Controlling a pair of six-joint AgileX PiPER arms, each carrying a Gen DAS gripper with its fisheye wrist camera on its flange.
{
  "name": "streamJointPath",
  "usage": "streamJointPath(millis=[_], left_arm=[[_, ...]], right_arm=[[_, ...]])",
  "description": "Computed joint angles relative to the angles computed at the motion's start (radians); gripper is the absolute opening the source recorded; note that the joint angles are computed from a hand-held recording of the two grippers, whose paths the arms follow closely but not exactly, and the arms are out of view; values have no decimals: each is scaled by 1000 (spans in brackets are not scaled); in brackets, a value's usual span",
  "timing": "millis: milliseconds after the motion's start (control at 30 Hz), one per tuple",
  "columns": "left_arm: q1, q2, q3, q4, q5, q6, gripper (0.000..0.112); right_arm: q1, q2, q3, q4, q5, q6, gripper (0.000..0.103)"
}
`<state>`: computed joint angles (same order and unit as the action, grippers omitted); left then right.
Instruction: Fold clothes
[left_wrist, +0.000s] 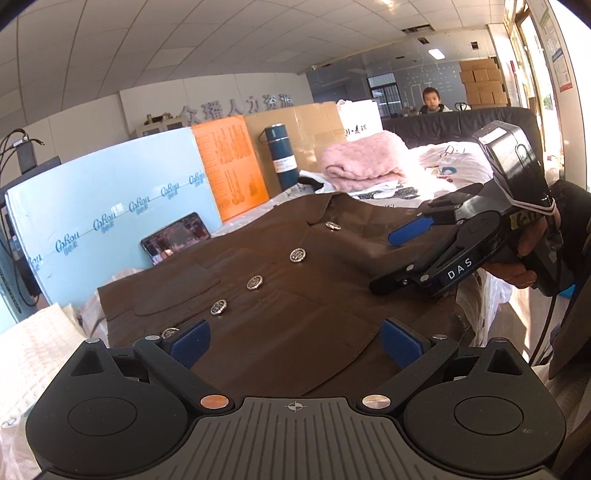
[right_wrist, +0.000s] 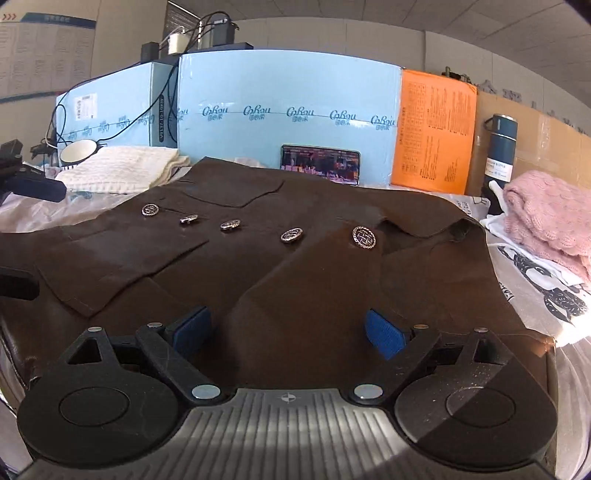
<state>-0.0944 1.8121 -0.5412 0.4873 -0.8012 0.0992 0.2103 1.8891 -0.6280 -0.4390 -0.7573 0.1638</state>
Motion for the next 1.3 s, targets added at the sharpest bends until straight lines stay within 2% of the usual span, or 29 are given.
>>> streamJointPath(millis=[100,267,333,433,533,567,700,800,900,1033,1200,1300], left_arm=[[18,-4,-9,90,19,-56,101],[67,-32,-13,348,99,-161,101],[57,-44,-11,378,141,-147,101],[9,-54,4,283,192,-6,101],[-55,-37,13,37,197,199,101],[-64,-31,12,-2,187,228,101],[-43,-14,19,-7,90,199,101],[-42,7,22,-61,26,208,101],[-40,11,19,-87,19,209,101],[-39,0,34,-170,33,266,101],[-41,-14,56,-255,32,340,101],[-57,-13,64,-316,6,407,100]], right_arm=[[-80,-3,16,-142,-67,106,91],[-229,-6,72,-283,-214,136,99],[-280,-6,80,-353,-243,164,99],[-330,-9,92,-444,-276,167,102],[-361,-15,112,-513,-304,117,103],[-372,-17,118,-535,-315,101,103],[-425,-26,143,-629,-350,43,103],[-446,-38,156,-655,-350,-1,103],[-414,-56,156,-613,-287,-39,103],[-344,-67,158,-471,-183,-163,103],[-345,-60,157,-392,-191,-237,103],[-329,-57,162,-277,-207,-324,103]])
